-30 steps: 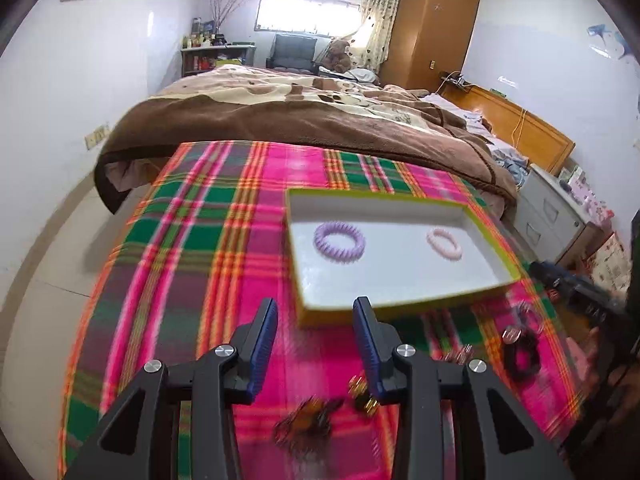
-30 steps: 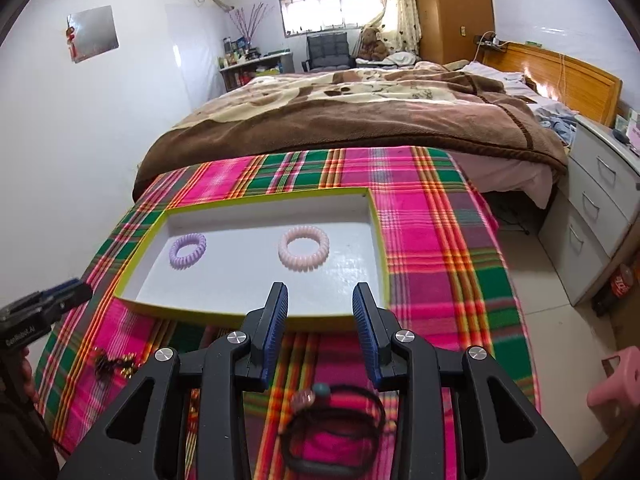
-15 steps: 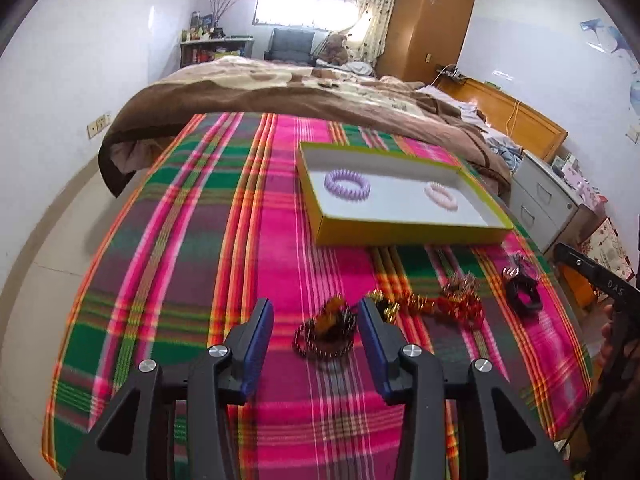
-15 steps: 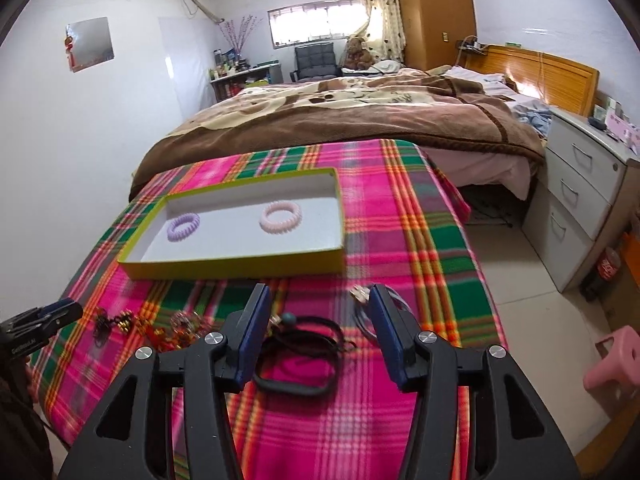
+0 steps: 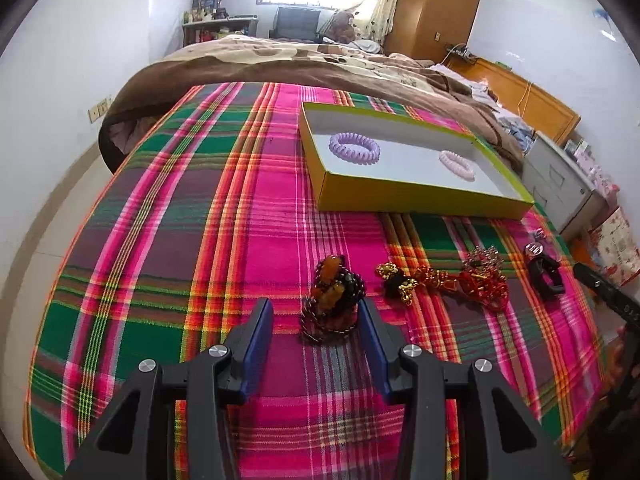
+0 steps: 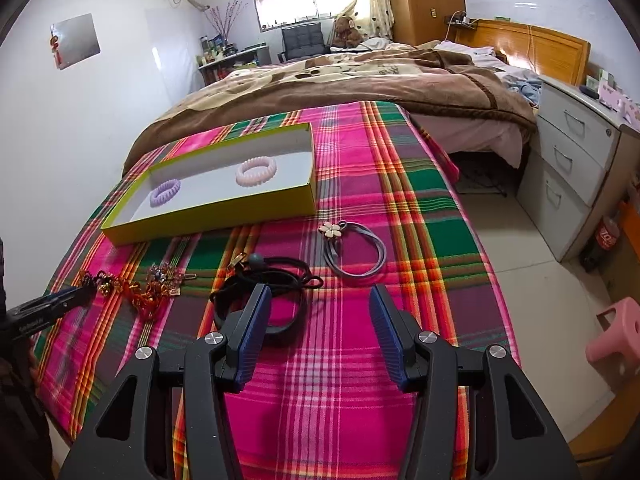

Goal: Organize jewelry
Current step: 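Grasp the amber beaded bracelet with the left tool while the right tool grasps the black watch strap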

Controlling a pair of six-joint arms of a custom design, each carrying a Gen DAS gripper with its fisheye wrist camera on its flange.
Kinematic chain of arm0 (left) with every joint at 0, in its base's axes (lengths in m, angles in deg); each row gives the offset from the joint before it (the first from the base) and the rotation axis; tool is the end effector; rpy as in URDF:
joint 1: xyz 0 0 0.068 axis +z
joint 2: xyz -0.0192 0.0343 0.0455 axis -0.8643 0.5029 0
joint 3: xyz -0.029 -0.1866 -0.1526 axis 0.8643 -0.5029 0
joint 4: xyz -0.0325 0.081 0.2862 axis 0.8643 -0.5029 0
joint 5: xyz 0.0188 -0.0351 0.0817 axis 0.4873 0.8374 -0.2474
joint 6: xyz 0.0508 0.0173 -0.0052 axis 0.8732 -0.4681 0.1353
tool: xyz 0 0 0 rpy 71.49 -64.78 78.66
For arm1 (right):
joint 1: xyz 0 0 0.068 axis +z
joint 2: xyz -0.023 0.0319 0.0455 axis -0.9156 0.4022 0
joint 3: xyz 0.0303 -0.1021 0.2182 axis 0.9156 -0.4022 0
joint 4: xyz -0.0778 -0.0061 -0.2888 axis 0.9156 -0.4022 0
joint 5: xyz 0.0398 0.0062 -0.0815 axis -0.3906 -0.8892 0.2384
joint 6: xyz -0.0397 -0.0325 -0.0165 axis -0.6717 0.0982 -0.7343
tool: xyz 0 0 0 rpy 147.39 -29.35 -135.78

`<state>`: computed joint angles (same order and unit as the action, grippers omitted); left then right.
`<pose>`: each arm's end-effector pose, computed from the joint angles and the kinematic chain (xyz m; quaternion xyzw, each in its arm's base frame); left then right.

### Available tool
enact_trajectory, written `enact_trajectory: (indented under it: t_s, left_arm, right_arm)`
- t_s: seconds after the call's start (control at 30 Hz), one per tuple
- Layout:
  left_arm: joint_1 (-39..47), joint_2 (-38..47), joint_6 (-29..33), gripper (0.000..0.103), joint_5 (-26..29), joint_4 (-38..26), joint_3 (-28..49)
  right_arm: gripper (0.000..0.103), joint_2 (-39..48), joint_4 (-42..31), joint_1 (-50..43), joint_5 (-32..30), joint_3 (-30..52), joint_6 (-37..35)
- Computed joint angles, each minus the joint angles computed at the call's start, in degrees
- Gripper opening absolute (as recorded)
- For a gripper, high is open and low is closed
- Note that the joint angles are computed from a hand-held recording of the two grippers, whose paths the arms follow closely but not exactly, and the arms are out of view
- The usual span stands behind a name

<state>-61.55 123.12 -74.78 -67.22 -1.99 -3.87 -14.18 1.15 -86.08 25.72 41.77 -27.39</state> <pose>0.2489 -0.0166 0.0422 0.1007 0.9368 -0.1113 0.3161 0.1731 -0.0525 0.0341 0.0966 0.9175 0.0522 0.3822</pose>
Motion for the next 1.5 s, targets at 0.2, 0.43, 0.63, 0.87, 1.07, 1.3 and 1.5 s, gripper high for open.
enact_trajectory:
  t_s: [0.2,0.43,0.63,0.87,1.07,1.3,1.5]
  left_arm:
    - [-1.8,1.3,-0.8,0.043,-2.6,0.3,1.1]
    - [-3.6,2.6,-2.3,0.03,-6.6,1.5,2.0]
    - [-3.6,2.5,-2.0,0.017,-7.0,1.5,2.0]
    - [-3.5,1.4,-1.6,0.017,-6.4,1.4,1.0]
    - [-3.8,-0.2,-1.8,0.017,-5.8,0.9,-0.2]
    - [-3.6,-1.0,-1.8,0.017,-5.1,0.7,-0.9]
    - [-3.3,-1.5,-1.8,0.017,-4.5,0.2,-1.0]
  right_arm:
    - [0.052,6.5,2.8,0.9,0.1,2.2,-0.6]
    - [0.052,14.1,4.5,1.1,-1.1,5.6,-0.2]
    - [0.052,15.9,4.9,2.2,-1.7,6.3,-0.4]
    - [0.027,16.1,3.3,4.3,-1.2,7.4,-0.9]
    - [0.013,14.8,0.2,2.5,-3.9,7.1,-0.4]
    - [0.013,1.7,-10.4,1.2,-8.7,2.4,-1.4]
    - [0.013,-5.5,-19.7,2.4,-11.1,1.5,-3.3]
